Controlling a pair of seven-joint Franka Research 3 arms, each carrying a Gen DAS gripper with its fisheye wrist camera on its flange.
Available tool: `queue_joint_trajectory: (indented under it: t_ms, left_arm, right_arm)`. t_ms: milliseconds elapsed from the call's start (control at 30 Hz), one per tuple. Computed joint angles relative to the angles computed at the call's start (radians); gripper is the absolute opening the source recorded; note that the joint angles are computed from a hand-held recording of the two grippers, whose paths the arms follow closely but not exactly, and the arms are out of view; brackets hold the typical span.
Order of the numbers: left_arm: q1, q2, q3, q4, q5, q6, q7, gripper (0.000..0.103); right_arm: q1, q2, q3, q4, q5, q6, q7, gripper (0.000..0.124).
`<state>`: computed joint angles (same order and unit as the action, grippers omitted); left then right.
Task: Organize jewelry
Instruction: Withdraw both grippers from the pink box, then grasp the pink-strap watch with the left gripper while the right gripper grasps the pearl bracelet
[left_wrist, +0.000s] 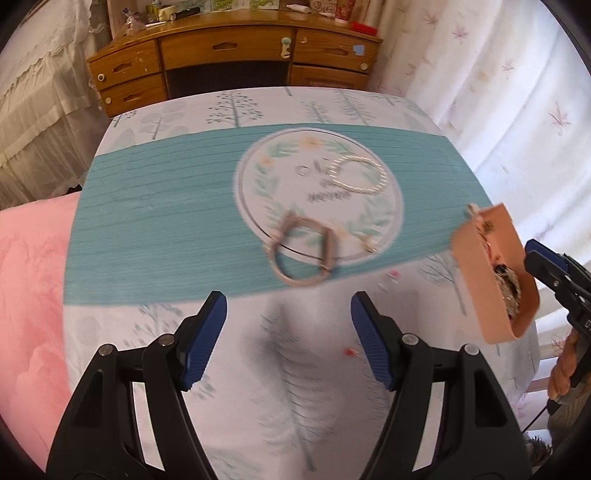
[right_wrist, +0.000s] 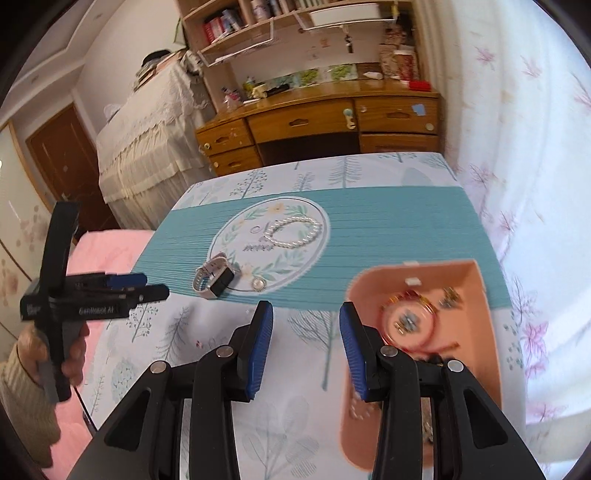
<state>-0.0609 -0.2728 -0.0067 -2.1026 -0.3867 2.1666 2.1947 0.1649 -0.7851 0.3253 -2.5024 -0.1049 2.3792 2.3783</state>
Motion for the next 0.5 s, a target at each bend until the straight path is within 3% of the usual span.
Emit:
queue_joint_trajectory:
  t_ms: [100, 333, 500]
  left_arm:
    - [0.008, 0.081, 0.000, 0.078, 0.013, -0.027, 0.020, 0.067]
    - [0.019, 0.213, -0.067, 0.196, 0.083, -0.022, 0.041, 0.066]
    - [0.020, 0.279, -0.105, 0.249, 0.137, -0.037, 0.042, 0.056]
  right_arm:
    - [-0.003, 0.097, -0.017, 0.071, 0.001, -0.005, -0.034, 0.038]
    - [-0.001, 0.321, -0.094, 0.232, 0.023, -0.003, -0.081, 0.038]
    - [0.002, 0.473, -0.160, 0.353, 0.056, -0.012, -0.095, 0.038]
